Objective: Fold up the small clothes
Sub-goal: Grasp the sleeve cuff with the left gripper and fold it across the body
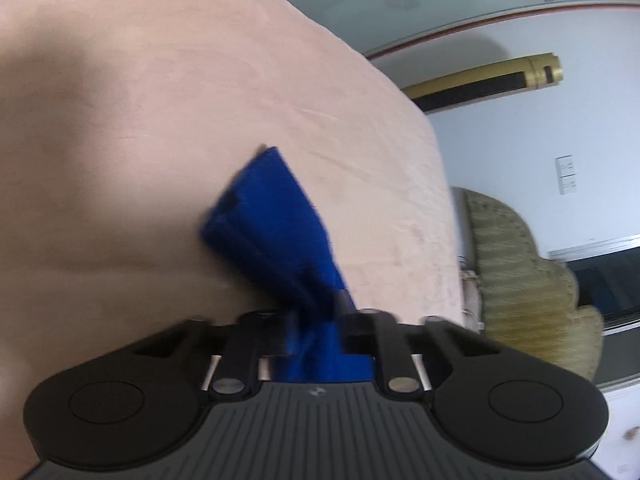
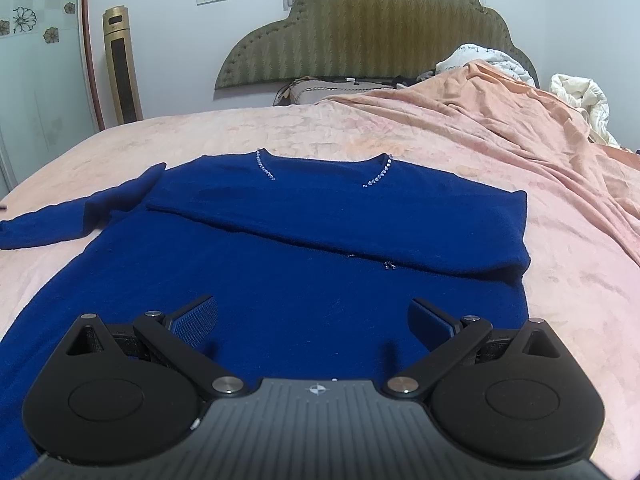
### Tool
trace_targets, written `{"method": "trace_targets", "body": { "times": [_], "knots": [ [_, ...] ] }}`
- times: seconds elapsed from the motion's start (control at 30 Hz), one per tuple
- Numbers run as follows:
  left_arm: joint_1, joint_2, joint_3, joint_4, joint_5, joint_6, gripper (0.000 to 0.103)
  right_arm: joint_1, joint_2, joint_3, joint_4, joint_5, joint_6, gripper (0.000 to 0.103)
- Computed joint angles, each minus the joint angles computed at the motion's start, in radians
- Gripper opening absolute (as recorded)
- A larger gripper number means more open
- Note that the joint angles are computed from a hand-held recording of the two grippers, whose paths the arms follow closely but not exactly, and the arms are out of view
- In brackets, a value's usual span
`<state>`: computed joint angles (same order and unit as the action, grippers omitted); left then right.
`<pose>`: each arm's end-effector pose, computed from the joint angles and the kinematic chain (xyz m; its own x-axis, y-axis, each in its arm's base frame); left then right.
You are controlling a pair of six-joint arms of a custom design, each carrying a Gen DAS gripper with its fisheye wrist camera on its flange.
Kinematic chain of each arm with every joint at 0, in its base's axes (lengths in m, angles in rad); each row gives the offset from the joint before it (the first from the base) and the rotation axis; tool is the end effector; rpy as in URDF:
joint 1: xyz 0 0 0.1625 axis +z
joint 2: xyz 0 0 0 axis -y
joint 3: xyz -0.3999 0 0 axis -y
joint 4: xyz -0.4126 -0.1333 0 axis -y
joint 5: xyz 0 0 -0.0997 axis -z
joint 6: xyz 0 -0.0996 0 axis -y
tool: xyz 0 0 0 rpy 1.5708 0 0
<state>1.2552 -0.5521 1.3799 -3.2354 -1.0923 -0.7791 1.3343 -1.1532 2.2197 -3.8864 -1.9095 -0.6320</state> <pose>-0.0631 -0.7705 0.0832 -0.8220 -0.4826 0.3023 -0.5195 0.4183 -0.7450 -0.0156 -0.4923 0.2317 -0.7240 0.2440 0.6452 -0.4383 0.5596 -0.7034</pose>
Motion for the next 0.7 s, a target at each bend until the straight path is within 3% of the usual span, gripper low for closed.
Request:
{"method": "trace_targets", "body": {
  "times": [0.2,0.33,0.37,0.57,0.7],
  "knots": [
    [-0.08,0.014,-0.022,0.007,0.224,0.181,0.006,-0.005,-0.005,0.0,0.009,0.006,0.008,0.103],
    [-0.164,0.092,-0.113,-0.062,0.445,0.447,0.006,-0.016,-0.011,0.008,0.008,0.023,0.018,0.103],
    [-0.182,0.115,-0.142,-0.087,0.471,0.515,0.006,-0.02,-0.014,0.011,0.007,0.028,0.02,0.103],
    [-0.303,0.327,-0.415,-0.288,0.492,1.032,0.006,-0.052,-0.04,0.033,-0.006,0.06,0.04,0.103],
    [-0.38,0.418,-0.515,-0.316,0.389,1.203,0.006,-0.076,-0.062,0.048,-0.013,0.079,0.051,0.103]
  ]
}}
